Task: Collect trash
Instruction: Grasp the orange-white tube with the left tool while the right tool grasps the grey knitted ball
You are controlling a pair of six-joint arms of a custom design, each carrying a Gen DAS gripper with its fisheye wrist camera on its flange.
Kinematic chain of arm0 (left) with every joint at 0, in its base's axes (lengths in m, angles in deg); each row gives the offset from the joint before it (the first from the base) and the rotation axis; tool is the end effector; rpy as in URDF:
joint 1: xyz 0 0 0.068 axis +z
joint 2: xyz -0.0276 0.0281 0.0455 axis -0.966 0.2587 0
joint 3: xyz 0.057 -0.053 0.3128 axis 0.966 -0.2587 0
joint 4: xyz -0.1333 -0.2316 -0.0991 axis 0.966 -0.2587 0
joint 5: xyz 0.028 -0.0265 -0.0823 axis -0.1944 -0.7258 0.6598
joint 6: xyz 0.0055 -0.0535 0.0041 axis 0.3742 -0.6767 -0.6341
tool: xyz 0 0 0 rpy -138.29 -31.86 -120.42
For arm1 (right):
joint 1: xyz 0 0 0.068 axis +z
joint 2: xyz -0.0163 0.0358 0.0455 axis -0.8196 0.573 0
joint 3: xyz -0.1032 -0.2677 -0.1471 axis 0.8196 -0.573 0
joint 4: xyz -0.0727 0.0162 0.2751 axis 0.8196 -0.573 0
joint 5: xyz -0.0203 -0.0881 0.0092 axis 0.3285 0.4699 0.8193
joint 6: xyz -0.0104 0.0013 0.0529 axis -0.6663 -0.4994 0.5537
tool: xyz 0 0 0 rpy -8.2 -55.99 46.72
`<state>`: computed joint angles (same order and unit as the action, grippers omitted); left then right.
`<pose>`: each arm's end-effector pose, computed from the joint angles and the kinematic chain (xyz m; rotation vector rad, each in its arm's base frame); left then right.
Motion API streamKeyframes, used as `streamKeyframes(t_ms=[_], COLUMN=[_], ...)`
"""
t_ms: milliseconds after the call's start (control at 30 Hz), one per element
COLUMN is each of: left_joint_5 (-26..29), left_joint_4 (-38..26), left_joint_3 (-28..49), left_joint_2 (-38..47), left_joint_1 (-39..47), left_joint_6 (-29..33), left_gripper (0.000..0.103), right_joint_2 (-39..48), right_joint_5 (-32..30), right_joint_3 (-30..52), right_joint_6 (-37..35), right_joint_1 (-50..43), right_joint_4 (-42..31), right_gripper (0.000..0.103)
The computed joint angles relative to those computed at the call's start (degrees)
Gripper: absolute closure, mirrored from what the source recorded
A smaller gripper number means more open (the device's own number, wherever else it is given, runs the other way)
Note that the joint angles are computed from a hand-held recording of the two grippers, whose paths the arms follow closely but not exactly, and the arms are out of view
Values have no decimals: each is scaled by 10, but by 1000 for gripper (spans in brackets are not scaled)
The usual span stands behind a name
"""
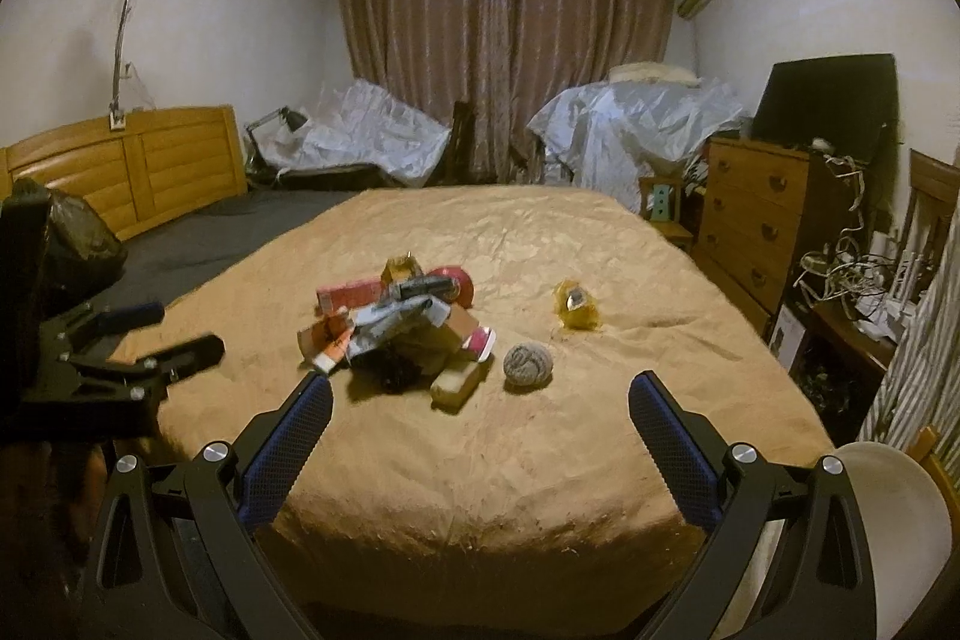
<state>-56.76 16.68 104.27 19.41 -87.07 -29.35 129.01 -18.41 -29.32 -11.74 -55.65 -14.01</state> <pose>0.2550 -0.0394 0.1018 -0.2846 2.0239 0.1621 0.3012 0.0165 0.1298 -0.6251 1.8848 0.4034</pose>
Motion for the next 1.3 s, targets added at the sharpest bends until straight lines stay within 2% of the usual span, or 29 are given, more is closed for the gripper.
streamKeyframes(t_ms=[67, 167, 267, 333, 533, 700, 800, 867, 1000, 1067, 1200, 1267, 1300], left_joint_5=[23, 101, 190, 222, 242, 270, 296, 314, 323, 323, 326, 330, 327], left_joint_4=[10, 11, -12, -54, -148, -210, -239, -251, -268, -279, -296, -298, -292], left_joint_3=[10, 36, 81, 130, 255, 354, 395, 412, 434, 444, 460, 466, 462], left_joint_2=[33, 83, 142, 172, 224, 275, 298, 307, 320, 326, 332, 333, 331], left_joint_1=[37, 114, 199, 239, 268, 287, 296, 300, 295, 291, 291, 294, 294], left_joint_6=[21, 44, 51, 55, 106, 114, 113, 102, 108, 112, 107, 99, 93], left_gripper=[5, 5, 5, 5, 5, 7, 20, 34, 44, 53, 64, 73, 74], right_joint_2=[40, 102, 161, 198, 296, 380, 435, 458, 513, 534, 599, 632, 643], right_joint_5=[1, 5, 8, 15, 39, 64, 67, 74, 88, 90, 99, 105, 110], right_joint_3=[38, 108, 177, 221, 391, 550, 652, 696, 798, 837, 962, 1021, 1041], right_joint_6=[-16, -35, -47, -55, -51, -37, -31, -29, -22, -22, -22, -21, -20], right_joint_1=[7, 18, 31, 43, 70, 86, 91, 96, 106, 109, 120, 125, 127], right_joint_4=[-27, -86, -145, -177, -288, -387, -452, -476, -527, -550, -623, -655, -666], right_gripper=[4, 6, 21, 29, 30, 30, 33, 35, 36, 36, 36, 40, 48])
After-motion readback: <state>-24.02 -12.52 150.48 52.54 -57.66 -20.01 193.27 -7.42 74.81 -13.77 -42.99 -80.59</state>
